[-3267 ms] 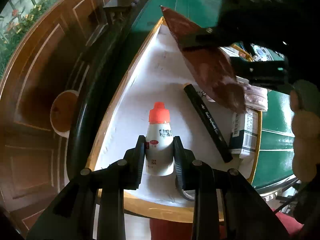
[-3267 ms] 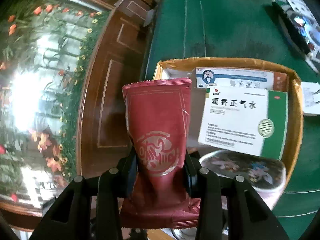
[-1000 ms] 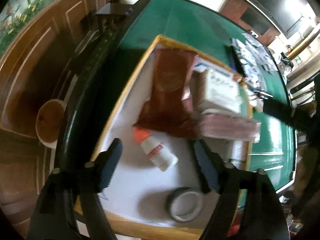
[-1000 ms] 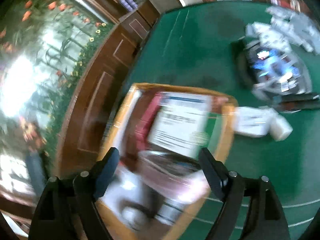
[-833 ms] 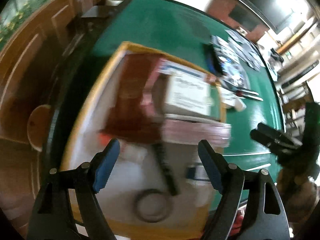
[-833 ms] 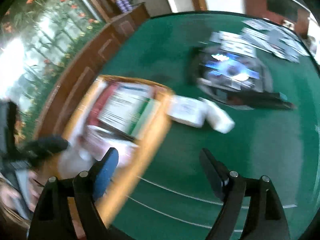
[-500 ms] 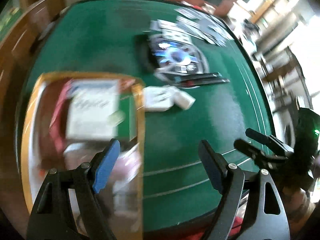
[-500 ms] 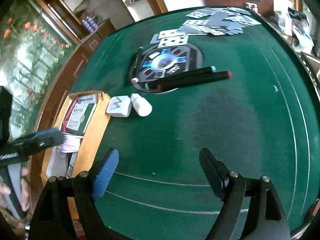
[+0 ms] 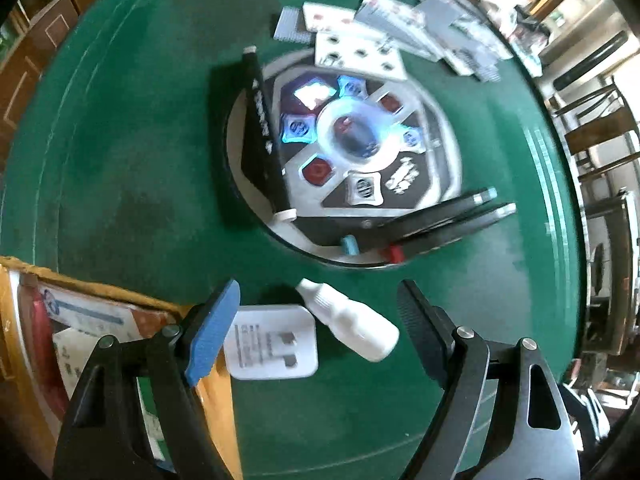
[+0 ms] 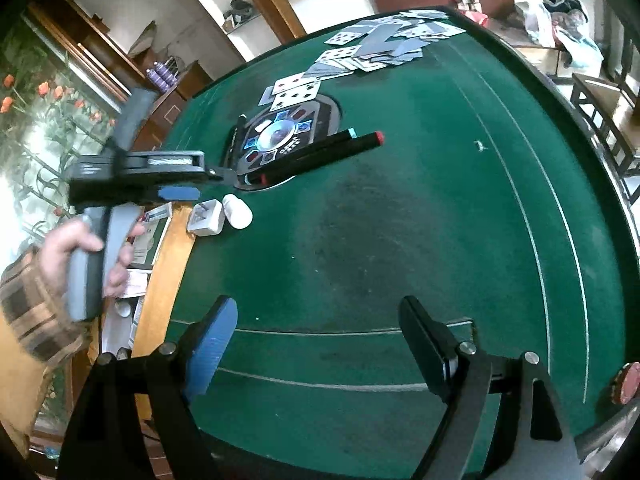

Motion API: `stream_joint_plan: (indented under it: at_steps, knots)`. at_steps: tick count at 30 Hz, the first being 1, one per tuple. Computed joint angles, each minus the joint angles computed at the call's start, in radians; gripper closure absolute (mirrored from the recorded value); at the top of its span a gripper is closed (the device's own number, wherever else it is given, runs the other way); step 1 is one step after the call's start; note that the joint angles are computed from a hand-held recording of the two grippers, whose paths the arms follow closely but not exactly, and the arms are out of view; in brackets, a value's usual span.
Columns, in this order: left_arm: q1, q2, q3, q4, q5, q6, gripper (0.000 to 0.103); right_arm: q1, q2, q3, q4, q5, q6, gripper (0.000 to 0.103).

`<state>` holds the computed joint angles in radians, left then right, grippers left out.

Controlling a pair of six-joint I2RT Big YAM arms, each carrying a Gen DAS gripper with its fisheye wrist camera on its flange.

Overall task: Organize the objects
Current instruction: 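Move the left gripper to the white plug adapter while the right approaches the small bottle, then grasp the white plug adapter with the left gripper while the right grasps the small white bottle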

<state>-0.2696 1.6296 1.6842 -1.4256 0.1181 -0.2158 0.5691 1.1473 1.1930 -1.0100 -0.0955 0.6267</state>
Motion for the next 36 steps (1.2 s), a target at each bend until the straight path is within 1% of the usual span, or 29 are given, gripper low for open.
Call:
stream_joint_plan:
  at_steps: [2, 4, 5, 6, 8, 9, 11, 12, 14, 15, 18, 19, 21, 25, 26, 27, 28, 30, 32, 33, 35, 36]
  knots:
    - [-0.001, -0.006, -0.013, 0.007, 0.015, 0.003, 0.022, -0.005, -0.007, -0.005, -0.004, -0.001, -0.004, 0.02]
    - [-0.004, -0.019, -0.033, -0.003, 0.06, -0.012, 0.022, -0.008, -0.01, -0.01, -0.005, -0.003, -0.006, 0.02]
    - [-0.004, -0.025, -0.046, -0.004, 0.094, -0.024, 0.023, -0.01, -0.008, -0.01, -0.006, -0.007, -0.007, 0.02]
    - [-0.006, -0.045, -0.076, -0.005, 0.146, -0.039, 0.025, -0.013, -0.007, -0.01, -0.004, -0.01, -0.007, 0.02]
    - [-0.024, -0.086, -0.12, 0.01, 0.173, -0.03, 0.026, -0.019, -0.003, -0.007, 0.003, -0.016, -0.01, 0.02]
    - [-0.028, -0.115, -0.156, 0.023, 0.224, -0.028, 0.027, -0.021, -0.001, -0.005, 0.008, -0.017, -0.014, 0.02]
    - [-0.03, -0.149, -0.194, 0.033, 0.256, -0.05, 0.027, -0.026, 0.007, 0.003, 0.014, -0.022, -0.024, 0.02]
    - [-0.031, -0.178, -0.218, 0.049, 0.255, -0.059, 0.027, -0.029, 0.011, 0.007, 0.017, -0.027, -0.028, 0.02]
    - [-0.038, -0.213, -0.24, 0.067, 0.231, -0.038, 0.027, -0.035, 0.021, 0.016, 0.022, -0.037, -0.034, 0.02]
    - [-0.051, -0.234, -0.252, 0.074, 0.201, 0.005, 0.027, -0.036, 0.023, 0.018, 0.025, -0.041, -0.037, 0.02]
    - [-0.088, -0.254, -0.269, 0.075, 0.128, 0.097, 0.027, -0.041, 0.037, 0.027, 0.026, -0.058, -0.049, 0.02]
    - [-0.101, -0.254, -0.272, 0.078, 0.108, 0.12, 0.027, -0.043, 0.041, 0.028, 0.027, -0.065, -0.051, 0.02]
    - [-0.111, -0.254, -0.281, 0.085, 0.103, 0.134, 0.027, -0.044, 0.047, 0.032, 0.027, -0.072, -0.052, 0.02]
    - [-0.122, -0.251, -0.308, 0.103, 0.058, 0.127, 0.028, -0.047, 0.056, 0.041, 0.024, -0.084, -0.075, 0.02]
    - [-0.125, -0.255, -0.318, 0.109, 0.044, 0.122, 0.037, -0.049, 0.059, 0.044, 0.022, -0.086, -0.083, 0.02]
    - [-0.128, -0.265, -0.33, 0.122, 0.022, 0.113, 0.052, -0.05, 0.06, 0.045, 0.02, -0.087, -0.089, 0.02]
    - [-0.125, -0.271, -0.335, 0.13, 0.012, 0.098, 0.061, -0.051, 0.062, 0.048, 0.017, -0.089, -0.097, 0.02]
    - [-0.106, -0.285, -0.345, 0.136, 0.042, 0.056, 0.061, -0.055, 0.07, 0.054, 0.012, -0.086, -0.11, 0.02]
    - [-0.102, -0.301, -0.359, 0.138, 0.036, 0.037, 0.062, -0.057, 0.084, 0.066, 0.009, -0.078, -0.13, 0.02]
    - [-0.098, -0.319, -0.374, 0.137, 0.043, 0.013, 0.062, -0.055, 0.092, 0.073, 0.008, -0.071, -0.143, 0.02]
    - [-0.1, -0.347, -0.396, 0.133, 0.058, -0.033, 0.062, -0.052, 0.119, 0.096, 0.015, -0.055, -0.185, 0.02]
    - [-0.101, -0.372, -0.416, 0.131, 0.065, -0.056, 0.062, -0.049, 0.136, 0.111, 0.016, -0.051, -0.209, 0.023]
